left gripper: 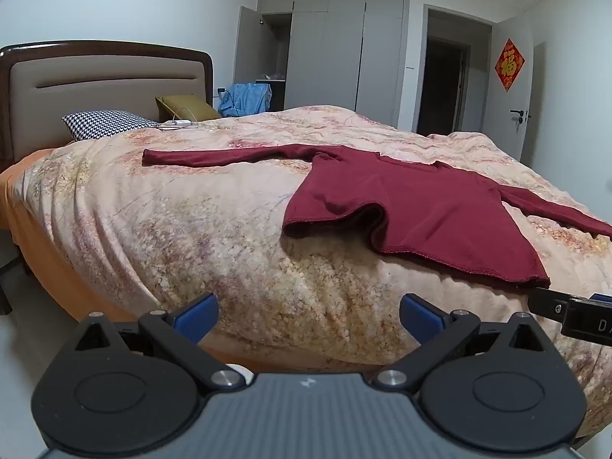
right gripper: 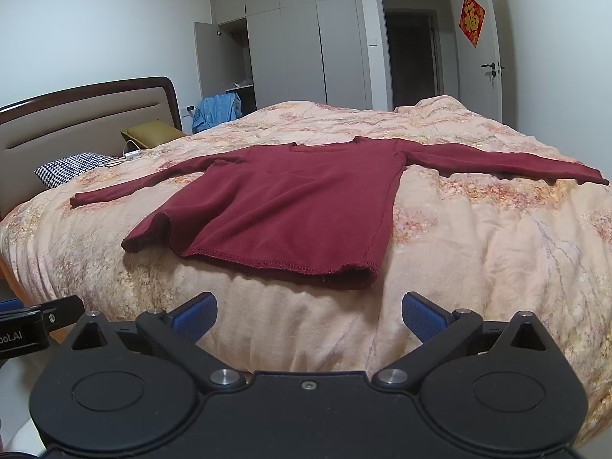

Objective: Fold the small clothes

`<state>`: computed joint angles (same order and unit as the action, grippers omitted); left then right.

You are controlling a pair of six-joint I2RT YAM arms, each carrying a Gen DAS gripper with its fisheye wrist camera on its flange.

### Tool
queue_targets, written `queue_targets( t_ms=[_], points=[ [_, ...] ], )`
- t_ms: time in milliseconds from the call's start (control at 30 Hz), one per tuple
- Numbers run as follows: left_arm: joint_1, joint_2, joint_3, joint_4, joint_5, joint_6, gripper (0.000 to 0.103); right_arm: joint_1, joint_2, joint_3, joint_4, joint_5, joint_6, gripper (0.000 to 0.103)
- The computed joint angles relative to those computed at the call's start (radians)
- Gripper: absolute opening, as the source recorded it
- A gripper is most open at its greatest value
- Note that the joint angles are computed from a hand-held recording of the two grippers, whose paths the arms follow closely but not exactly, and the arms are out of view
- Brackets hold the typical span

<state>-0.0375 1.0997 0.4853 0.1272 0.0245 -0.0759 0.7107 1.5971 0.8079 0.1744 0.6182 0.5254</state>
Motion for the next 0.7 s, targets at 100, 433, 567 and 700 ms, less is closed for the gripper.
queue_targets(
  t_ms=[100,433,567,700],
  points=[
    [0.0,0.0,-0.001,0.002,-0.002,0.002,0.103,0.0,-0.001,-0.002,0.004,0.002,-0.002,0.103],
    [0.031,-0.031,-0.008,-0.025,0.021,0.013,0.103,0.001,-0.001,-0.002,0.005,0.002,-0.001,0.103],
    [-0.007,-0.003,0.003,-0.011,-0.021,0.006,0.103,0.001,-0.001,-0.002,0.003,0.001,0.002,0.103],
    [-0.004,-0.006,0.002,-0.013,-0.019,0.007,0.103,0.002,-0.001,-0.001,0.003,0.003,0.001,0.103]
  ],
)
